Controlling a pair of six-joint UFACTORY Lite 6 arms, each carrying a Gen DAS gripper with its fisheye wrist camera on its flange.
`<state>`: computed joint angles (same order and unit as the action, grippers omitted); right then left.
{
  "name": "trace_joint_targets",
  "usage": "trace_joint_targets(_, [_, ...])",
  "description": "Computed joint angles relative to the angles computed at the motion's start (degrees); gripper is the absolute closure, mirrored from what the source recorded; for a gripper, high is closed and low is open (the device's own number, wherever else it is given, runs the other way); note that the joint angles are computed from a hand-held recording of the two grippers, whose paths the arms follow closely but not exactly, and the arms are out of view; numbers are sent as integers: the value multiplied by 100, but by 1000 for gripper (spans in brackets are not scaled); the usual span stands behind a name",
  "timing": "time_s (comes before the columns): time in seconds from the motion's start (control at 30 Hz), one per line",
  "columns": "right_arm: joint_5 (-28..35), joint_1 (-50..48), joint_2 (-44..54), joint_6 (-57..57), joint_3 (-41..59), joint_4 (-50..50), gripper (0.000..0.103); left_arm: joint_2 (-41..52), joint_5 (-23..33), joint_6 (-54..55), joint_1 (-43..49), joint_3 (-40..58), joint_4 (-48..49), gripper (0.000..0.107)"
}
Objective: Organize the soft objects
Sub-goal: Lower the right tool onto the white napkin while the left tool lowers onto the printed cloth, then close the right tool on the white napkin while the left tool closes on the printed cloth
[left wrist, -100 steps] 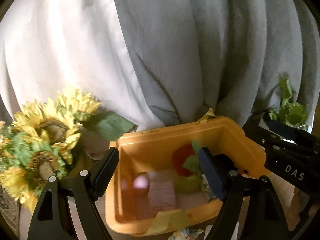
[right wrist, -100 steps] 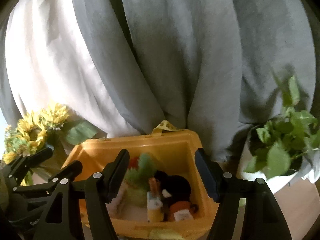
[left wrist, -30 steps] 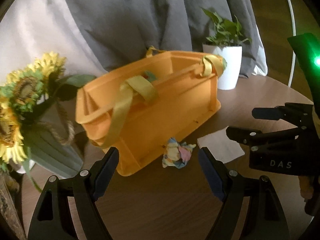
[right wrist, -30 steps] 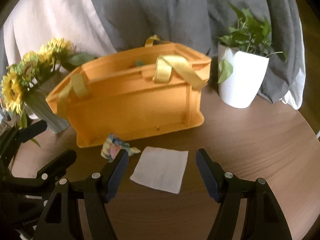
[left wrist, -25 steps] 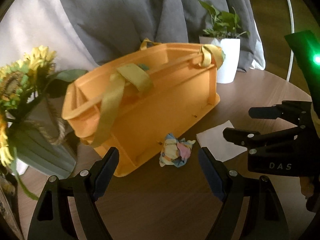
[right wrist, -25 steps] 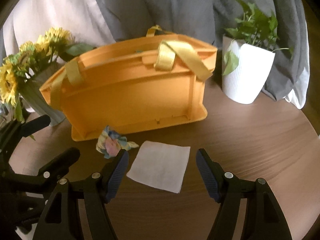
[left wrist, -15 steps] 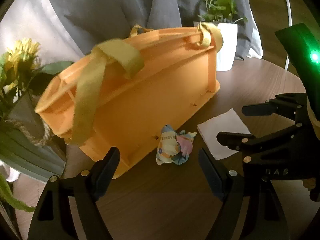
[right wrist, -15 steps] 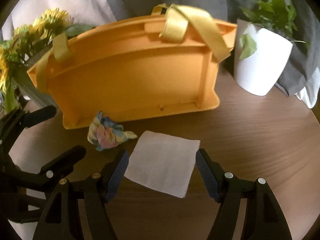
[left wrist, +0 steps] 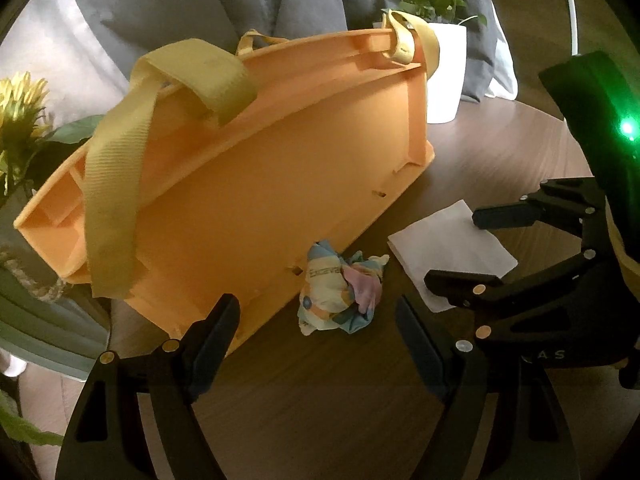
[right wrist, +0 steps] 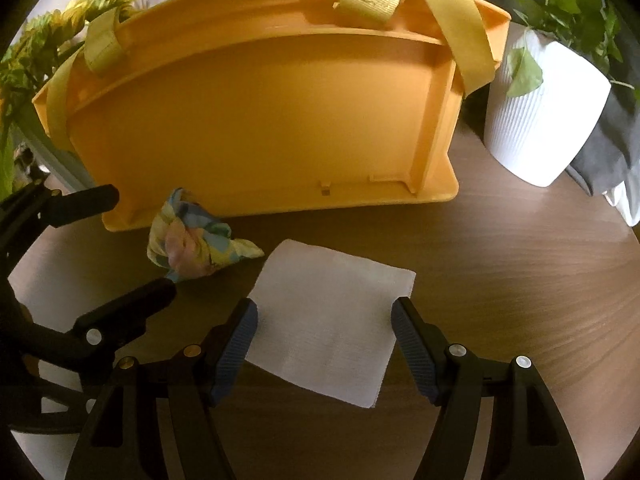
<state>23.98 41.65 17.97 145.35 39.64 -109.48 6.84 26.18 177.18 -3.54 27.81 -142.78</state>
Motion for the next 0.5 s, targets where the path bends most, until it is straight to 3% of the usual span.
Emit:
trace_joint_targets(0.13, [34, -43, 47, 81, 18, -156, 37, 92, -49, -151, -96, 110, 57, 27])
trace_joint_targets(0.37, [5, -17, -79, 136, -60, -401, 84, 294, -81, -494, -63, 319, 382, 28])
trace_joint_targets(0.5, [-14, -54, -219, 330, -140, -490, 88, 430, -191, -685, -163, 463, 447, 38])
